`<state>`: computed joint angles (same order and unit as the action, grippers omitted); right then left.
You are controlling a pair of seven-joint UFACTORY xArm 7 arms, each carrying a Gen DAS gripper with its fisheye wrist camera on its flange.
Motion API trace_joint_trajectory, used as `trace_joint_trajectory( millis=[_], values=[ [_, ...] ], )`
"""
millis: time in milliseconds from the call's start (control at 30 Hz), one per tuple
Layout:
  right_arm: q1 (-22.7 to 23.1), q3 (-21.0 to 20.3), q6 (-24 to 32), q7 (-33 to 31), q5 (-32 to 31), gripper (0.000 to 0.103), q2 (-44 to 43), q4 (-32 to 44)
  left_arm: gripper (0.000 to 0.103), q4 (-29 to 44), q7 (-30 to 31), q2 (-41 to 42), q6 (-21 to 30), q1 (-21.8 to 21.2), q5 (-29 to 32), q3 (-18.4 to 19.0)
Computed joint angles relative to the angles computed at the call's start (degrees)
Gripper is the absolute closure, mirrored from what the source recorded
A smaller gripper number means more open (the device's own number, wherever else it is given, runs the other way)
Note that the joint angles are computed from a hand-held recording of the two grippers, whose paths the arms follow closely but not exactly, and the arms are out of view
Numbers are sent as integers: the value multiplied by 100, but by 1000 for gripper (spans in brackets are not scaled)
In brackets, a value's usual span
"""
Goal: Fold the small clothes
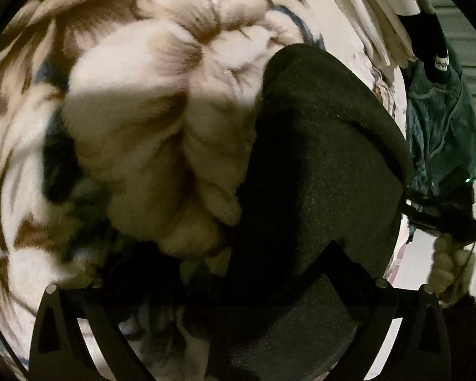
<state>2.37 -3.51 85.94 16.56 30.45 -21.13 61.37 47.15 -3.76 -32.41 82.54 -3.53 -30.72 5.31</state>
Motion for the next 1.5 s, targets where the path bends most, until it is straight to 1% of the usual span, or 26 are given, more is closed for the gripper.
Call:
trace_joint_trajectory(
  millis=[33,67,167,233,300,333,400,433,467,533,600,667,700,733,767,900,933,967,1000,1067,1133,1267,1367,1400,1467,1500],
  values=[
    [-1,2,-182,-44,100,97,-122,-176,0,-12,-28,8,-5,4,-14,-4],
    [16,44,-513,-46,253,97,-242,-367,0,18,-63,72,-6,-5,-23,-21],
    [36,140,-1372,194,369,98,-350,-580,0,143,-95,236,144,1,5,3],
    [51,111,-1755,396,453,98,-317,-666,0,174,-188,247,171,46,-8,-5],
    [98,58,-1842,505,470,98,-197,-637,0,257,-402,204,193,84,58,-83],
    [120,67,-1719,563,338,98,-81,-547,0,331,-536,143,169,107,129,-136],
    [169,72,-1240,485,-13,97,155,-191,0,506,-654,-23,-6,111,209,-187],
    [189,97,-1075,405,-147,88,158,-71,0,583,-668,-43,-69,90,256,-195],
    [196,178,-869,365,-459,73,67,76,0,699,-679,20,-162,45,301,-238],
    [184,370,-813,400,-1011,60,-319,138,0,862,-634,291,-292,-90,365,-319],
    [244,412,-824,411,-1116,59,-630,100,0,949,-578,660,-518,-228,440,-466],
    [391,353,-487,341,-997,55,-772,84,0,1134,-563,1085,-710,-341,665,-645],
    [430,327,-174,344,-1008,55,-795,81,0,1210,-514,1213,-795,-379,686,-654],
    [406,368,138,514,-1094,55,-897,-10,0,1317,-502,1343,-855,-414,699,-673],
    [380,348,282,592,-1095,55,-1010,-103,0,1442,-487,1466,-901,-444,729,-693],
    [381,184,718,891,-536,55,-1904,-975,0,1619,-437,1673,-943,-491,866,-725],
    [383,217,764,967,-468,63,-2113,-1165,0,1623,-456,1704,-960,-498,874,-737],
    [363,313,749,1080,-484,101,-2393,-1354,0,1635,-479,1733,-966,-498,872,-738],
    [354,407,814,1217,-554,101,-2641,-1487,0,1654,-521,1763,-979,-501,852,-741],
    [242,422,850,1671,-429,102,-3145,-1767,0,1654,-598,1776,-998,-493,785,-726],
    [119,410,1061,2087,-580,102,-3583,-1803,0,1677,-675,1812,-1022,-494,736,-727],
    [41,124,1634,2539,-611,102,-4052,-1764,0,1661,-679,1776,-981,-445,736,-675],
    [203,57,1930,2456,-500,102,-3890,-1702,1,1695,-743,1825,-1060,-413,754,-672],
    [214,76,2031,2396,-644,100,-3711,-1568,2,1732,-779,1862,-1095,-402,776,-677],
    [199,184,2007,2265,-879,95,-3357,-1291,12,1795,-870,1857,-1136,-351,812,-652],
    [186,171,1944,2136,-1007,90,-3203,-1144,13,1796,-891,1797,-1170,-326,783,-624]
  ],
)
